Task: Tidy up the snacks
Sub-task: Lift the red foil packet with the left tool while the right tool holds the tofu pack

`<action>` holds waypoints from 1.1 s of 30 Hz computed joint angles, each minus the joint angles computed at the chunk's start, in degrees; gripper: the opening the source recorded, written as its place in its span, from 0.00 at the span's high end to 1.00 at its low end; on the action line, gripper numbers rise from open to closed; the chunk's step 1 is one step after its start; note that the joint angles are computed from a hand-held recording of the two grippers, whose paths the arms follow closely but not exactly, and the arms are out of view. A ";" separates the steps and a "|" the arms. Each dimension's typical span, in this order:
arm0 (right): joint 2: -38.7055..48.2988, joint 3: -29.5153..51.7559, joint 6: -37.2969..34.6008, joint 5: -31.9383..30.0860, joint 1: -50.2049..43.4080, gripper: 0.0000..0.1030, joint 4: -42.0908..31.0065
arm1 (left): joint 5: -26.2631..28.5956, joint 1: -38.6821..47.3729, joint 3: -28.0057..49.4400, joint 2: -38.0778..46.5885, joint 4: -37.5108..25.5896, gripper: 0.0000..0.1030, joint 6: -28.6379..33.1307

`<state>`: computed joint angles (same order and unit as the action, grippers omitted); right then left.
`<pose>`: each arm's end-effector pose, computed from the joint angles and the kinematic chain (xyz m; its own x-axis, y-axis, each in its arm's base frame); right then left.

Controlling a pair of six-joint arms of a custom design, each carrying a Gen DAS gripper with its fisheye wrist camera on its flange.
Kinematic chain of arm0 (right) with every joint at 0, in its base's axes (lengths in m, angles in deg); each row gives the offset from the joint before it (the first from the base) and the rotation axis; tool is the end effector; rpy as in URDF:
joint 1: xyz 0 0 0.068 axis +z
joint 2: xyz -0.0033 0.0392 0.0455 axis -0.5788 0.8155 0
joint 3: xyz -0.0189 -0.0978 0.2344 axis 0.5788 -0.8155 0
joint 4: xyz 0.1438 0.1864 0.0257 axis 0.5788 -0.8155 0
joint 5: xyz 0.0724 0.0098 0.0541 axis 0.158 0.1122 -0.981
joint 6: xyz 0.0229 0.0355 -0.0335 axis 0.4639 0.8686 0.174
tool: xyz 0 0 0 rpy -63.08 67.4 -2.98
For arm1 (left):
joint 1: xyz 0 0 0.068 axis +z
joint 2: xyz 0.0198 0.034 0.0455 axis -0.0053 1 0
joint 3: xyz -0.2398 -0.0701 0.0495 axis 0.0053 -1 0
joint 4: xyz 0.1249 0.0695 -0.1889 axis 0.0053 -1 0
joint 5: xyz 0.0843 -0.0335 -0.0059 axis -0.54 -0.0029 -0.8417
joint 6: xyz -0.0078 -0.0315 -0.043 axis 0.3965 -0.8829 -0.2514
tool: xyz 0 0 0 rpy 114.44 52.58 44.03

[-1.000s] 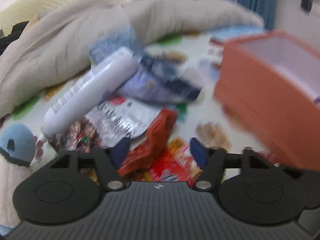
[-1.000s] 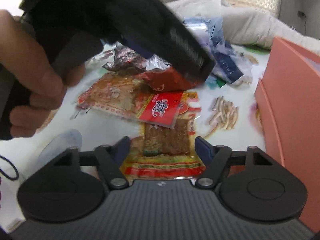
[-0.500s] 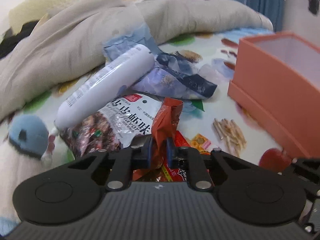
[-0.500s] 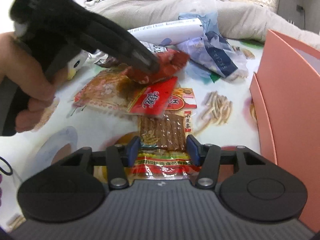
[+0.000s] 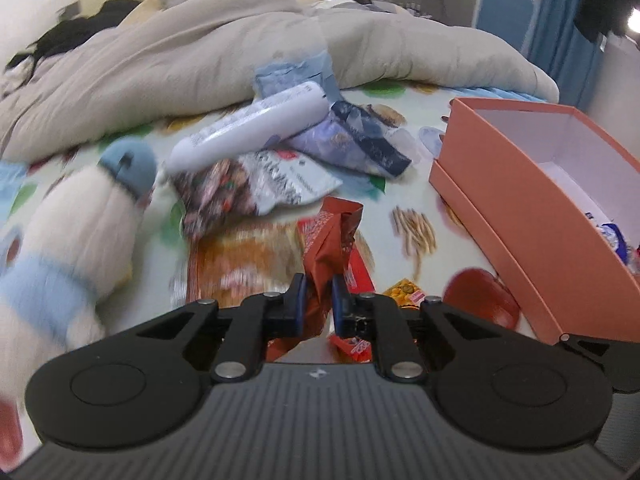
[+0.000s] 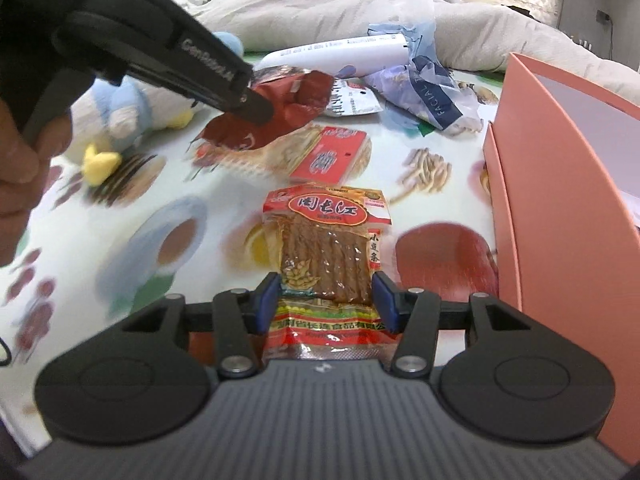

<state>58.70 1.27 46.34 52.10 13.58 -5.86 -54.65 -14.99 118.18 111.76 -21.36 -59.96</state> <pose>0.2685 0.2845 0.0373 -0.7022 -0.1025 -0.7046 -0.1631 0.9864 0.0190 0.3607 -0.0995 0.0638 -0.6860 0.2600 -0.6796 0.3924 0.9187 -0.0447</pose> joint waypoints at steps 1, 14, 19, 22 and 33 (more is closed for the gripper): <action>-0.96 -1.41 0.71 0.27 0.94 0.49 -0.08 | -0.34 -0.25 -2.72 -1.67 0.88 0.85 -0.93; -9.93 -15.02 8.65 4.83 12.28 0.49 -1.96 | -3.19 -6.13 -35.43 -22.43 11.19 0.85 -17.00; -13.75 -20.43 13.07 6.75 16.36 0.49 -2.86 | -4.61 -11.12 -42.32 -27.97 11.82 0.85 -23.39; -15.59 -24.23 15.25 6.66 18.14 0.49 -0.15 | -4.83 -13.52 -43.51 -25.80 13.42 0.85 -23.89; -14.00 -28.87 18.65 6.50 19.16 0.41 7.21 | -4.32 -18.36 -41.64 -16.91 18.44 0.85 -26.89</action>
<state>44.69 -27.60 65.00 58.60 32.74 1.35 -58.97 -33.34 76.54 94.85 -2.92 -86.85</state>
